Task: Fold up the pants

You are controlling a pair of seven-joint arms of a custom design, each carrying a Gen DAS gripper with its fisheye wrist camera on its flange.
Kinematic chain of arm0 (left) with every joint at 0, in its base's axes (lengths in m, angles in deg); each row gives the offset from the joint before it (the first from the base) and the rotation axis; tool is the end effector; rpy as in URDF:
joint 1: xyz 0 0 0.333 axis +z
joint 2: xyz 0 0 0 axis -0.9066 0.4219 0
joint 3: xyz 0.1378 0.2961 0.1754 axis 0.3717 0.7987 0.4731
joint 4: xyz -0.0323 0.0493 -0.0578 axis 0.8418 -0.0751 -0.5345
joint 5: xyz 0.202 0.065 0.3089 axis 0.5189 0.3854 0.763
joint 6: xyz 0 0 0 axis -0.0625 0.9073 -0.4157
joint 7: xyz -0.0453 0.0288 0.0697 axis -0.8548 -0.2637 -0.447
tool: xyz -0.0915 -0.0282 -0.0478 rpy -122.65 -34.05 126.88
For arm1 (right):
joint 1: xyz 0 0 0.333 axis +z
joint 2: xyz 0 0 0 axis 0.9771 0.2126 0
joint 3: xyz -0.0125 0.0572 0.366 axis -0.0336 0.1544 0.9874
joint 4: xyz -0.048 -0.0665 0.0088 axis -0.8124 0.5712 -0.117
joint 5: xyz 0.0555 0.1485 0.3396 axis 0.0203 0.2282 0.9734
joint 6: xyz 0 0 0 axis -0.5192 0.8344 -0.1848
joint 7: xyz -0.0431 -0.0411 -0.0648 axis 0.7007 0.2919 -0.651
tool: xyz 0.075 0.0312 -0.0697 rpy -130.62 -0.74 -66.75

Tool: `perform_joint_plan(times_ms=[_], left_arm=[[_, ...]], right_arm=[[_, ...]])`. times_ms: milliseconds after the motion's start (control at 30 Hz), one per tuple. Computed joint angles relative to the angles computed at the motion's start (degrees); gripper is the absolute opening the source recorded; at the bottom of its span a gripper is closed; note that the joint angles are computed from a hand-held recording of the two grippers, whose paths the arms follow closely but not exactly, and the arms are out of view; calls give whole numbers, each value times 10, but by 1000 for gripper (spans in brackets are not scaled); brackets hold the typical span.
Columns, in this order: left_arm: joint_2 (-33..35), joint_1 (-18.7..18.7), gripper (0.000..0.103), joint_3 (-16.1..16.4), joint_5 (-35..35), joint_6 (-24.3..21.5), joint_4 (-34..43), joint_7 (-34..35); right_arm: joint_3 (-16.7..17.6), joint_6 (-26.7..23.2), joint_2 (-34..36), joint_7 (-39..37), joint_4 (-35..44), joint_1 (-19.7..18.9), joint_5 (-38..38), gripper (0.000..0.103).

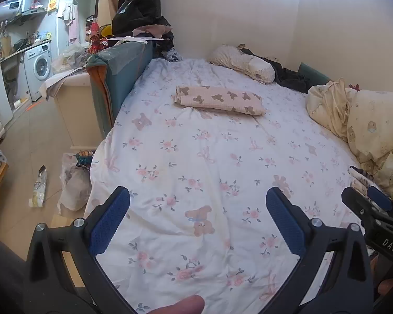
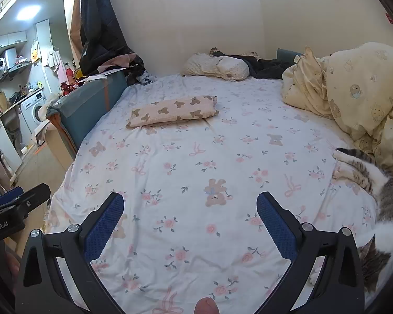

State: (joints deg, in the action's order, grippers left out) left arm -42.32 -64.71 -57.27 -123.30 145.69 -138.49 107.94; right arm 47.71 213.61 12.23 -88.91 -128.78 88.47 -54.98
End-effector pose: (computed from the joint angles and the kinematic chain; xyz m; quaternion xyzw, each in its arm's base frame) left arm 0.6526 -0.1510 0.4799 -0.5204 0.7442 -0.3787 0.1787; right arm 0.5399 0.1415 0.4742 -0.4723 0.7642 -0.3353 0.2837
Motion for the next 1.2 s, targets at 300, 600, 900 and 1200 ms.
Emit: perform_joint_plan(times_ms=[300, 600, 900, 1200], left_arm=[[0, 15, 102, -18, -19, 9, -3, 30], [-1, 16, 102, -21, -31, 12, -3, 49], [-2, 15, 102, -22, -38, 16, -3, 58], [-2, 17, 102, -22, -39, 4, 1, 64]], right_arm=[[-2, 1, 4, -12, 2, 0, 6, 103], [-3, 1, 4, -6, 2, 0, -3, 103], [-2, 1, 4, -6, 2, 0, -2, 103], [-2, -1, 4, -6, 4, 1, -4, 103]])
